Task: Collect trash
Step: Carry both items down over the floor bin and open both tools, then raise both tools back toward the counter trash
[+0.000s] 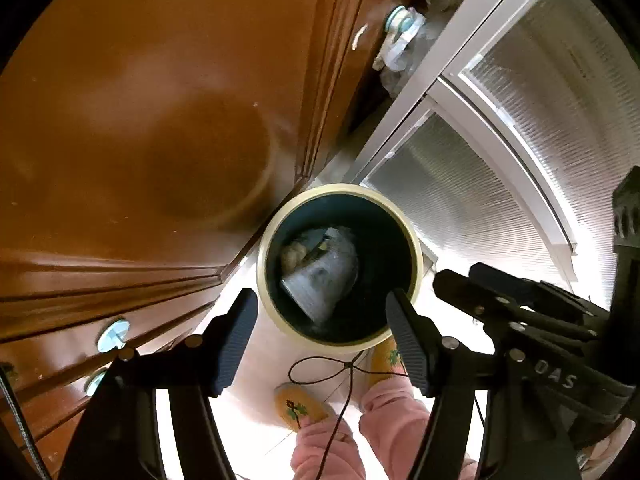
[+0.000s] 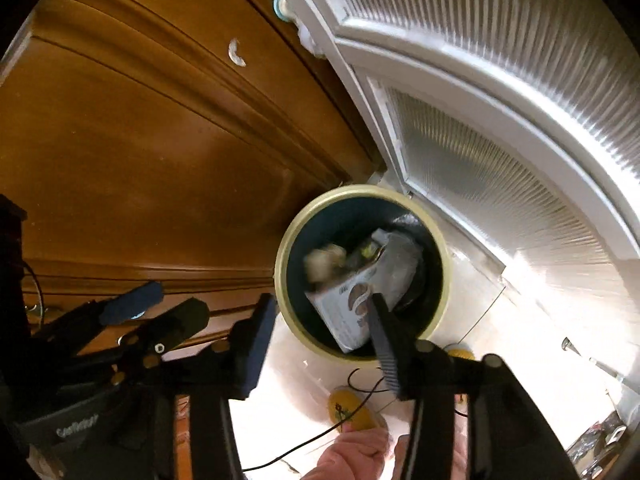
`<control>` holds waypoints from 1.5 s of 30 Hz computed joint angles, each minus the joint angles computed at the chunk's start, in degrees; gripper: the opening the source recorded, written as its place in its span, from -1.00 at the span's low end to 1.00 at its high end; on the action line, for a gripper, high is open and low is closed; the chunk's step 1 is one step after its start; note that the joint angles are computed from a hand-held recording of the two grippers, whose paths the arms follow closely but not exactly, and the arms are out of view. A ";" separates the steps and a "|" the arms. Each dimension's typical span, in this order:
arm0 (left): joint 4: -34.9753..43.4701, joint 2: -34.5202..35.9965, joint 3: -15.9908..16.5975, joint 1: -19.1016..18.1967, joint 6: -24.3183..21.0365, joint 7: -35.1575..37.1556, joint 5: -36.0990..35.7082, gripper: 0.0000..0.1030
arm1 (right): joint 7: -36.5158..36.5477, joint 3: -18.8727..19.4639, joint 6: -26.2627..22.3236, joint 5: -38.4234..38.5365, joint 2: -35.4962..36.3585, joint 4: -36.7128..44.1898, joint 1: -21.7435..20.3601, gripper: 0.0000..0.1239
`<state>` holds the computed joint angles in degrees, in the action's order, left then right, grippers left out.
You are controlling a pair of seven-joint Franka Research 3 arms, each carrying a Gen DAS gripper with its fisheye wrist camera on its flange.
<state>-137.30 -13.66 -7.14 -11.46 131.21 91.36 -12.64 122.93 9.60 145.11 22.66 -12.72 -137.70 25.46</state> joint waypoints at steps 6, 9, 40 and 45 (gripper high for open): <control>0.32 -2.52 -0.63 -0.56 0.93 -1.35 1.81 0.26 | 2.58 0.72 -3.25 -4.15 -1.90 1.55 -0.92 -0.18; 1.27 -4.74 -0.24 -0.96 -1.41 -1.81 2.27 0.26 | 4.46 1.20 -5.29 -6.22 -3.57 2.32 -1.31 -0.18; 45.91 -12.09 4.91 -0.90 -34.72 4.87 2.97 0.26 | 11.14 7.73 -42.85 -22.28 -6.64 51.08 -5.91 0.09; 59.67 -5.72 5.11 0.06 -38.28 7.07 0.84 0.26 | 13.45 9.51 -51.13 -30.27 -0.02 66.86 -5.65 0.09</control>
